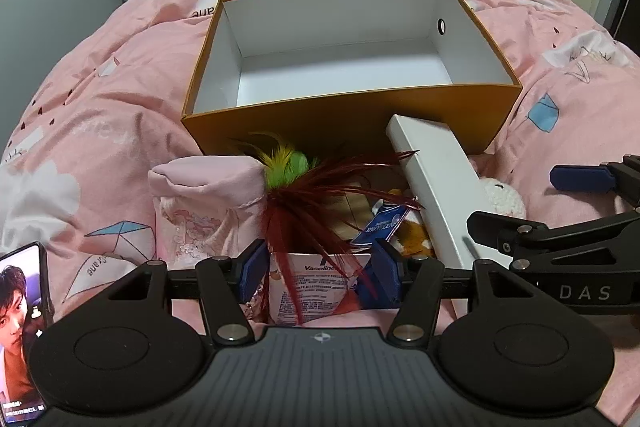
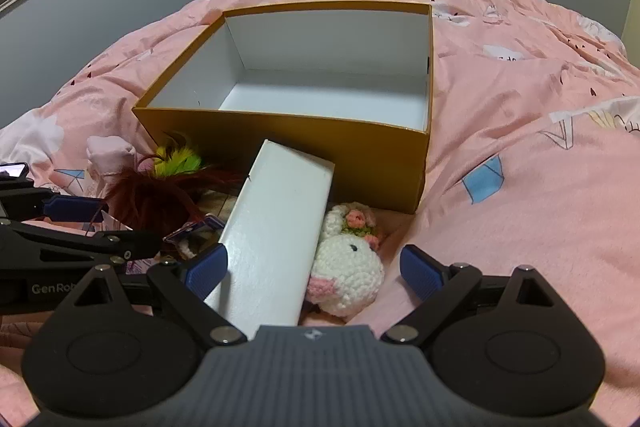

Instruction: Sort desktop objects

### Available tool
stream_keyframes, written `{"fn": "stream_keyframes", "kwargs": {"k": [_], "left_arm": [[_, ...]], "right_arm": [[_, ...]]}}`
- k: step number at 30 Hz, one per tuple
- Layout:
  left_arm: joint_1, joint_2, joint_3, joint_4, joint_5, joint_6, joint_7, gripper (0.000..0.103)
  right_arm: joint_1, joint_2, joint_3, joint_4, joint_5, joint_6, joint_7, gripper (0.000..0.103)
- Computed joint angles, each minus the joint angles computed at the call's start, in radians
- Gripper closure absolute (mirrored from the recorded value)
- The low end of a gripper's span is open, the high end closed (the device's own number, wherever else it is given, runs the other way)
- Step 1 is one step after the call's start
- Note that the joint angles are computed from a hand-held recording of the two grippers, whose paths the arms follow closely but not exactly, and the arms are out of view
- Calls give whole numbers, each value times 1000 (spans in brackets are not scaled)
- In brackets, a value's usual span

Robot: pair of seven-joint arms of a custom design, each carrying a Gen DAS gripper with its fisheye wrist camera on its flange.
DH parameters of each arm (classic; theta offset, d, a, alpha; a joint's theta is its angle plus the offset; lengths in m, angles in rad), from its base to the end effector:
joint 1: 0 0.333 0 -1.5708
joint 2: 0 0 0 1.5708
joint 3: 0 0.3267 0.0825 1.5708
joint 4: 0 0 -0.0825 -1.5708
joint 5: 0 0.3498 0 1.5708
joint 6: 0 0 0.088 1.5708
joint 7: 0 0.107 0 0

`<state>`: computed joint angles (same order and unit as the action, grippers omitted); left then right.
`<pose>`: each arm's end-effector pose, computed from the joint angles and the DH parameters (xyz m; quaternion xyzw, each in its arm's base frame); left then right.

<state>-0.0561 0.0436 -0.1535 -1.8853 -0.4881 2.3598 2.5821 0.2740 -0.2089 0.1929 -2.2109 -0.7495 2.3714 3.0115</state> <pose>0.5647 -0.1247 0.5517 -0.2947 0.9098 -0.2688 0.1148 0.4365 0.2180 0.5315 -0.4715 0.8064 -0.2848 0.2151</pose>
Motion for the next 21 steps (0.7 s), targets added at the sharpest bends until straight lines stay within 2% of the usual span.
{"fn": "stream_keyframes", "kwargs": {"k": [5, 17, 20, 21], "left_arm": [[-1, -1, -2, -3, -3, 20, -3, 36], [3, 20, -6, 21, 23, 8, -42, 36], [3, 17, -8, 24, 20, 3, -34, 36], [2, 16, -8, 23, 22, 10, -34, 36]], "right_arm": [[5, 9, -2, 17, 7, -16, -21, 9], [14, 36, -11, 35, 27, -13, -56, 10], [16, 44, -17, 49, 27, -1, -76, 26], [17, 47, -16, 55, 25, -9, -84, 27]]}}
